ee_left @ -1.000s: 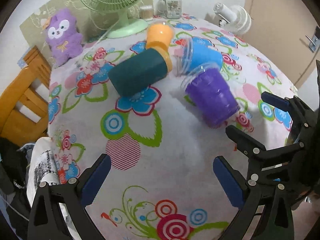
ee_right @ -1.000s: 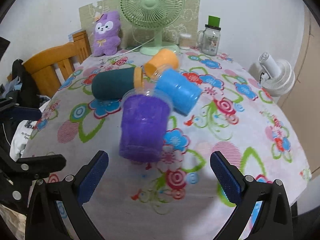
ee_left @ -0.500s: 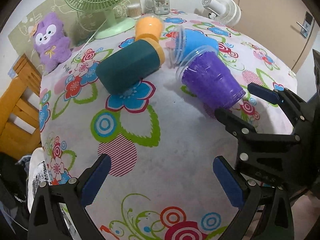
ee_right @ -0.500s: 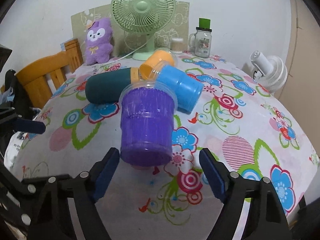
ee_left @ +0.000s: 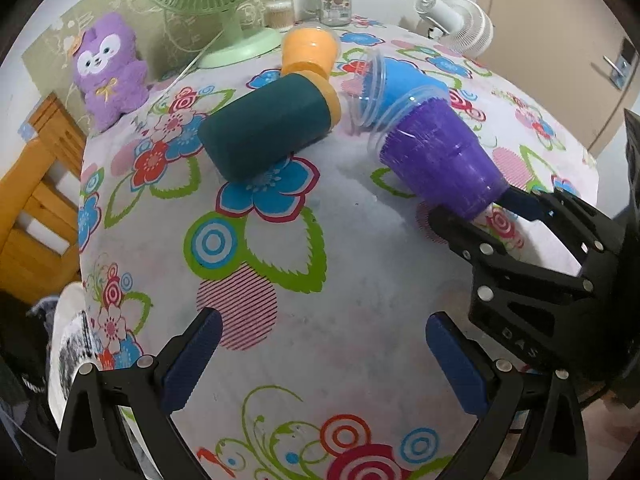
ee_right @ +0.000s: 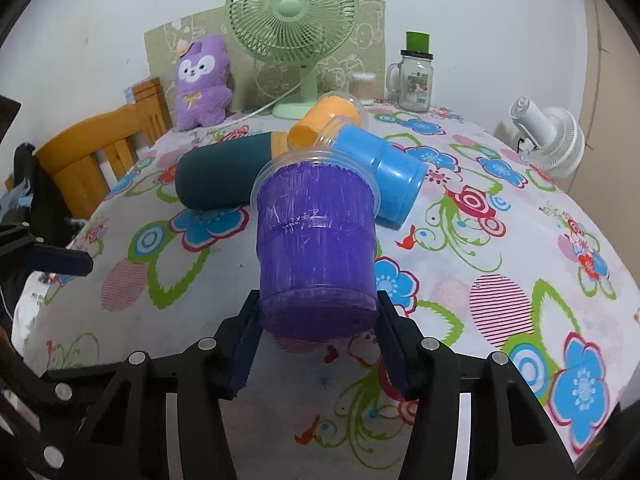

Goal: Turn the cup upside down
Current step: 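Rotate the purple cup rim-down with the right gripper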

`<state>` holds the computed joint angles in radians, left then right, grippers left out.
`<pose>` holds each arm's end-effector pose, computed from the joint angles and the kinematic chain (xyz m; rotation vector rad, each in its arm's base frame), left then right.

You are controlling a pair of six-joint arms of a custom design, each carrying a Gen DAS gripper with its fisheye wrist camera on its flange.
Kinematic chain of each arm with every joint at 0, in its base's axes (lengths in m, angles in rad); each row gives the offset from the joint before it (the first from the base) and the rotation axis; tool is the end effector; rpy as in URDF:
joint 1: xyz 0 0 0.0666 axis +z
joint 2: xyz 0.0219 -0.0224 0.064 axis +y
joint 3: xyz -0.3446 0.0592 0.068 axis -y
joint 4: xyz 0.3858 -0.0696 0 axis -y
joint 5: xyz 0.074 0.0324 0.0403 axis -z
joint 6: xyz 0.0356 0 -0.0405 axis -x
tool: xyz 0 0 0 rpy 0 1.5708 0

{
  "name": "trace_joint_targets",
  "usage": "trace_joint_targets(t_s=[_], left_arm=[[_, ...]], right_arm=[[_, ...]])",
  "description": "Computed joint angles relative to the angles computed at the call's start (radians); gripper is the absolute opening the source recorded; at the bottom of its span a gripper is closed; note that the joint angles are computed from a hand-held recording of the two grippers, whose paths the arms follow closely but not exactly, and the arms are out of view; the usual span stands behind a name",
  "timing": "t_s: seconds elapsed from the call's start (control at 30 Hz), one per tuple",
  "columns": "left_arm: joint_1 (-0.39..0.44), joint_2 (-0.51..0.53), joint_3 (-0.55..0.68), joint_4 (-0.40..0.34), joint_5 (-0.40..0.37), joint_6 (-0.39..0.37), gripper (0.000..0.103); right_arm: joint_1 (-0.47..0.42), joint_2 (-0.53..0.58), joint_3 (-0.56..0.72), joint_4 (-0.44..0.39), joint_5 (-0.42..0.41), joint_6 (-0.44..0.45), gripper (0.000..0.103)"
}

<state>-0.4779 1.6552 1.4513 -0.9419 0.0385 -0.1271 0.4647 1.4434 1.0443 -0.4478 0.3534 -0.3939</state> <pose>0.4800 -0.2506 0.2902 0.8228 2.5985 -0.1543 0.4277 0.2002 0.2505 0.0754 2.3491 -0.0112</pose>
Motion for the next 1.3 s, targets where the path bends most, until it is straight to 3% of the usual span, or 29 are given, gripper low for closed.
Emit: trace_joint_targets(t_s=[0.4,0.67,0.83,1.03,1.3], left_arm=[[-0.042,-0.033,0.067,-0.061,-0.005,0.163,0.103],[-0.098,-0.02,0.079,-0.064,-0.042,0.336,0.103],[-0.139,-0.001,0.095,-0.069,-0.111,0.413,0.103],[-0.163,0.032,0.127,-0.082,-0.123,0.491,0.103],[-0.178,0.065,0.154,-0.097,-0.138,0.582,0.102]], right_arm=[[-0.06,-0.077,0.156,-0.367,-0.11,0.143,0.057],[-0.17,-0.023,0.279,-0.621,-0.284,0.353,0.057],[-0.214,0.027,0.332,-0.739,-0.335,0.484,0.057],[-0.242,0.098,0.422,-0.887,-0.367,0.615,0.057],[-0.24,0.199,0.535,-1.031,-0.303,0.774,0.057]])
